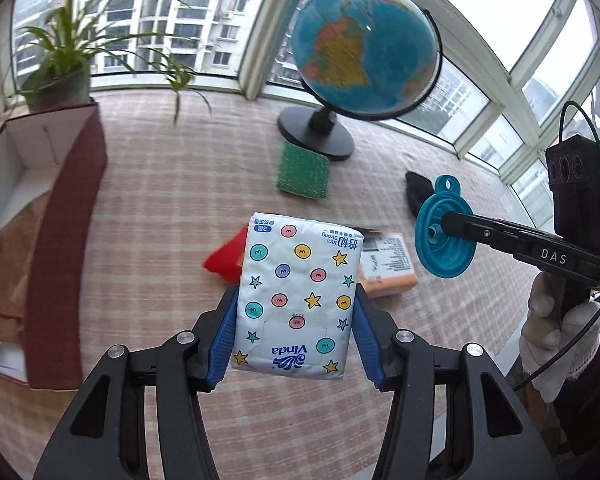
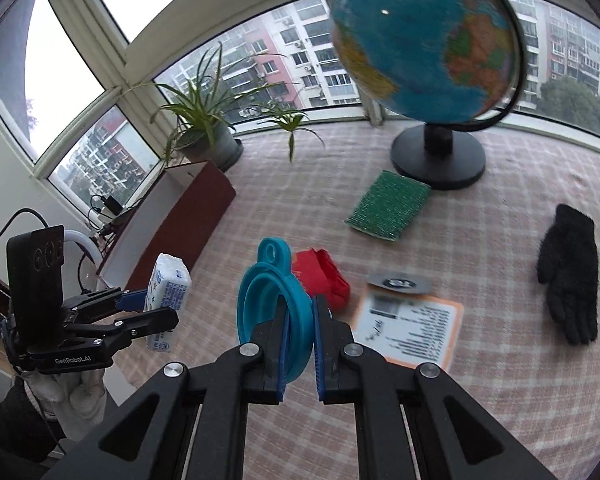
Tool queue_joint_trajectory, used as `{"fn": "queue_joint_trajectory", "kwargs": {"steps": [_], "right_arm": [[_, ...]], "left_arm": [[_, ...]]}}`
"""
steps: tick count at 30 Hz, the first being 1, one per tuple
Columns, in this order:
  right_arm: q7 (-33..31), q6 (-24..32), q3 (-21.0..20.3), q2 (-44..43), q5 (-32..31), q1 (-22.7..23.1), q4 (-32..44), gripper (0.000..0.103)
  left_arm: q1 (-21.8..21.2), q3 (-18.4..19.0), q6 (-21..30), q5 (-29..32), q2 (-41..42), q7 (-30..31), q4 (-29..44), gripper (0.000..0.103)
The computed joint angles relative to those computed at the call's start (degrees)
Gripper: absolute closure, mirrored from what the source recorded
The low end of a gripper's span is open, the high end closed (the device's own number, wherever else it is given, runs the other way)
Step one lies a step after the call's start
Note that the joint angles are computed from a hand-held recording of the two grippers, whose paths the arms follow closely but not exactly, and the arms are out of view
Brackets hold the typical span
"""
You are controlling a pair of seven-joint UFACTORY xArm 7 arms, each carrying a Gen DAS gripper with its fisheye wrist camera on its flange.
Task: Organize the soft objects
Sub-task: 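Carry the funnel and tissue pack into the box and open both tools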
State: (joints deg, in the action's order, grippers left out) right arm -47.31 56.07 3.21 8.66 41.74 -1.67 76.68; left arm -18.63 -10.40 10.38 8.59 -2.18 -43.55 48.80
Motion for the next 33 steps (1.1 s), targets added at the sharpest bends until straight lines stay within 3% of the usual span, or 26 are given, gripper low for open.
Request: {"fn": "queue_joint_trajectory", "kwargs": {"steps": [7,14,23,30,33], "right_arm": [[1.9,-2.9,3.4,1.3,-1.0,5.0,3.3,0.094],[5.0,-6.2,6.4,4.8,-3.1,10.2,8.8,0.094],[12.5,-10.5,9.7,15.1,-11.4,17.5,22.0,0.093],[20.6,-6.9,10.3,28.0,-20.1,22.9,39.6,0.093],[23.5,-3.7,10.1,34.2,-23.0,25.0,48.4,0.093]], "left_arm": [[7.4,-0.5,2.2,6.9,-10.8,-6.4,-7.8,0.051],[14.3,0.6,4.0,7.8,-16.6,-3.3,-11.5,0.051],[20.2,5.2,4.1,6.2,-14.3,5.0,-9.3,0.051],[19.8,9.9,4.1,-1.5,-7.4,14.3,-4.9,0.051],[20.9,9.8,4.5,-1.2,-4.7,14.8,-2.9,0.051]]}}
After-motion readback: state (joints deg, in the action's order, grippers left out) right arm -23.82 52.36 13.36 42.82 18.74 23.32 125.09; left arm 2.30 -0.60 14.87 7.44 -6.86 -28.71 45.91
